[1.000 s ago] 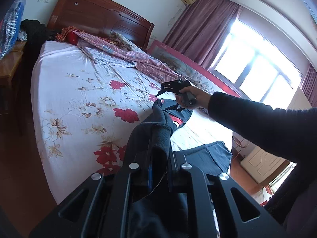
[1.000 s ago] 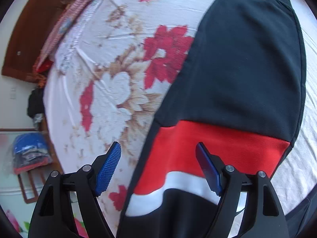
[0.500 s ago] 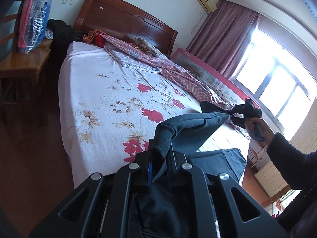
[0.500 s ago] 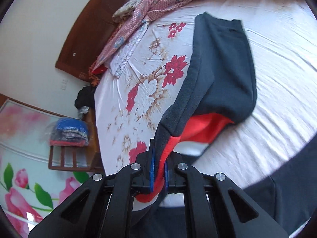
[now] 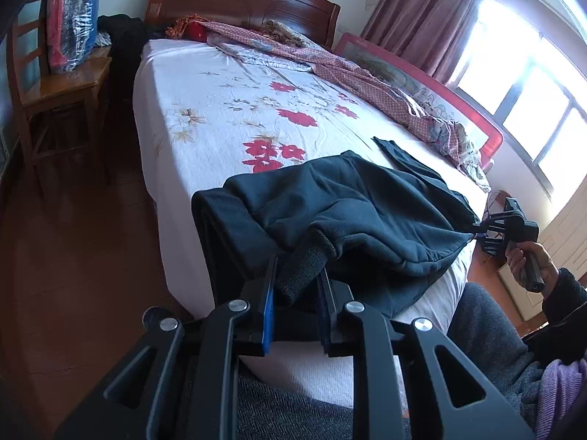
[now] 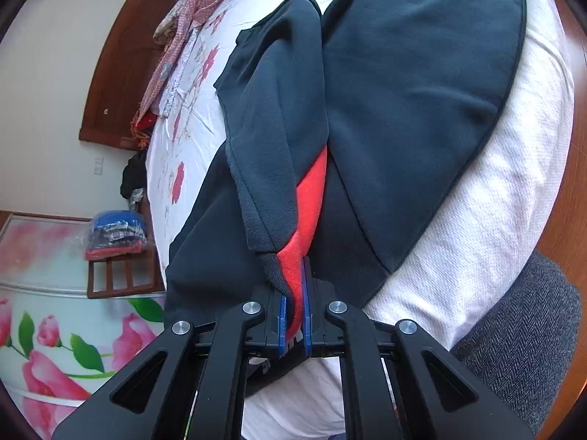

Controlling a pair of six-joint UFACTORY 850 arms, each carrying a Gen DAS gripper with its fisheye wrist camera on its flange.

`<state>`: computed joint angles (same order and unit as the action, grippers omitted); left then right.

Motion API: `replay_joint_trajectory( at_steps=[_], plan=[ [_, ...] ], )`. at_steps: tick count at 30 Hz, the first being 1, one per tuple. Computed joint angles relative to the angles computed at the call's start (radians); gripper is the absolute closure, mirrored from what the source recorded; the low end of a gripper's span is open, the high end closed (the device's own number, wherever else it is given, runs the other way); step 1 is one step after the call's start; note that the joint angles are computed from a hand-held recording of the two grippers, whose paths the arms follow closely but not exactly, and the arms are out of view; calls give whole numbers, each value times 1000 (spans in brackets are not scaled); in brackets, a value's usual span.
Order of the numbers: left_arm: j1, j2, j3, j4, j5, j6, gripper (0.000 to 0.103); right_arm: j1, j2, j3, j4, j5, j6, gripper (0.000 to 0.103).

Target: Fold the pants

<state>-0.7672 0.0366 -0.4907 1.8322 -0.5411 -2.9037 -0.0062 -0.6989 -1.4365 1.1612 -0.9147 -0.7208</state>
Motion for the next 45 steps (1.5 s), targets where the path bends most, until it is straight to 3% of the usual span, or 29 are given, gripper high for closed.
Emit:
replay_joint_trajectory(
  at_steps=[5,8,9,11,13,14,15,17,19,20,22,26,28,31,34,37,38,40,41,43,45],
  plan=[
    [-26,-7,-3,-52,-16,56,85,-7,-10,-4,-26,10,-1,98],
    [-13,-38,-15,-139,52,164,80,4,-59,-45,-120,1,38,93],
    [-11,-51,-21,-229,68,245,75,3,-54,-38,-107,5,31,92],
    [-13,-59,-25,-419,81,384,65,5,-15,-7,-108,33,52,80],
    [-50,-44,-29,-568,11,442,46,12,48,57,-101,70,44,67],
    [-71,-38,-35,-610,-31,441,32,15,60,69,-94,38,12,66],
    [-90,-21,-40,-609,-54,398,24,24,79,86,-94,23,-16,66],
    [-126,-1,-58,-534,-89,280,20,42,105,108,-97,18,-56,66],
    [-142,-23,-114,-493,-116,289,7,55,97,102,-96,-8,-59,66],
    [-144,-44,-145,-449,-111,288,4,55,92,101,-87,-24,-66,66],
    [-118,-112,-219,-388,-31,350,4,60,88,98,-75,-36,-85,66],
    [-65,-278,-377,-458,41,599,4,69,112,101,-60,-11,-155,66],
    [-32,-324,-413,-451,52,620,4,71,135,99,-64,47,-206,66],
    [17,-376,-434,-464,55,633,4,99,148,45,-104,193,-258,54],
    [77,-394,-409,-384,159,498,5,148,107,-70,-159,333,-304,54],
    [73,-396,-409,-344,150,453,5,223,-14,-272,-439,476,-152,54],
    [71,-403,-413,-363,149,472,5,245,-78,-361,-544,481,-86,54],
    [59,-417,-434,-444,125,576,5,285,-224,-570,-753,453,94,54],
    [57,-423,-445,-486,116,628,5,303,-295,-675,-858,403,182,54],
    [62,-425,-451,-520,117,668,4,335,-441,-884,-1067,297,341,43],
    [64,-417,-440,-492,127,633,4,353,-572,-1094,-1225,172,439,43]
  ],
)
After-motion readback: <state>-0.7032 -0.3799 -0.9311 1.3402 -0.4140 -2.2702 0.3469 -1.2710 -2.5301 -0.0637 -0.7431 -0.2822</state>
